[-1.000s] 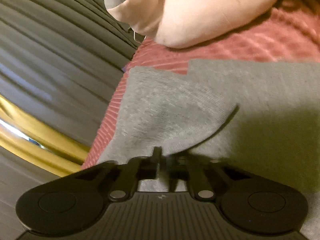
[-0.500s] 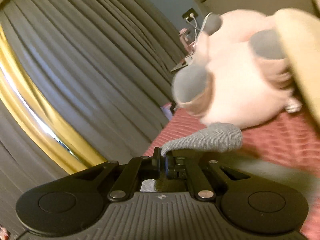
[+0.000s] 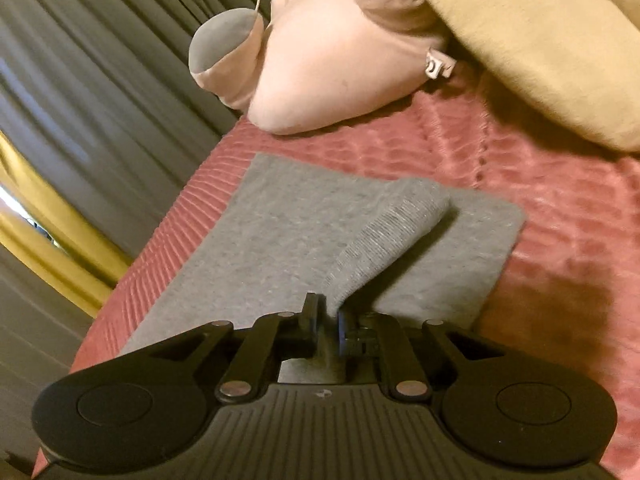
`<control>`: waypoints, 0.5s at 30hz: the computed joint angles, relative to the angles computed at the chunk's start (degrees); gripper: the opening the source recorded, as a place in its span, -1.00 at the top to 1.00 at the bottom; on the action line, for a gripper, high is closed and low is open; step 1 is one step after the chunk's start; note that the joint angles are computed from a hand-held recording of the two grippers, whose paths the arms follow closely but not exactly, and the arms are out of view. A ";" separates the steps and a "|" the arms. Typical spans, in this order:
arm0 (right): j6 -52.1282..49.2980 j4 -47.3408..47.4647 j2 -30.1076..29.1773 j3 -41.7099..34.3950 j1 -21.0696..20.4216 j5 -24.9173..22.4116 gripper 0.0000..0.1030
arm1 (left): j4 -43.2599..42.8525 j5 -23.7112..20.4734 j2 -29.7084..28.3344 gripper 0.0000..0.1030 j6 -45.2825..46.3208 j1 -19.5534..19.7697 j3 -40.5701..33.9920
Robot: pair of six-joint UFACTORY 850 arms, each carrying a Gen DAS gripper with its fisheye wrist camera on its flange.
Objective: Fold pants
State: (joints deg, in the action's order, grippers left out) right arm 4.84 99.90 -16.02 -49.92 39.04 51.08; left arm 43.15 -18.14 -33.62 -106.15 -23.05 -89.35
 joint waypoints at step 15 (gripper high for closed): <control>4.69 -2.19 0.13 -0.33 -2.03 -2.35 0.83 | -27.72 3.65 -2.53 0.77 25.67 2.63 -2.12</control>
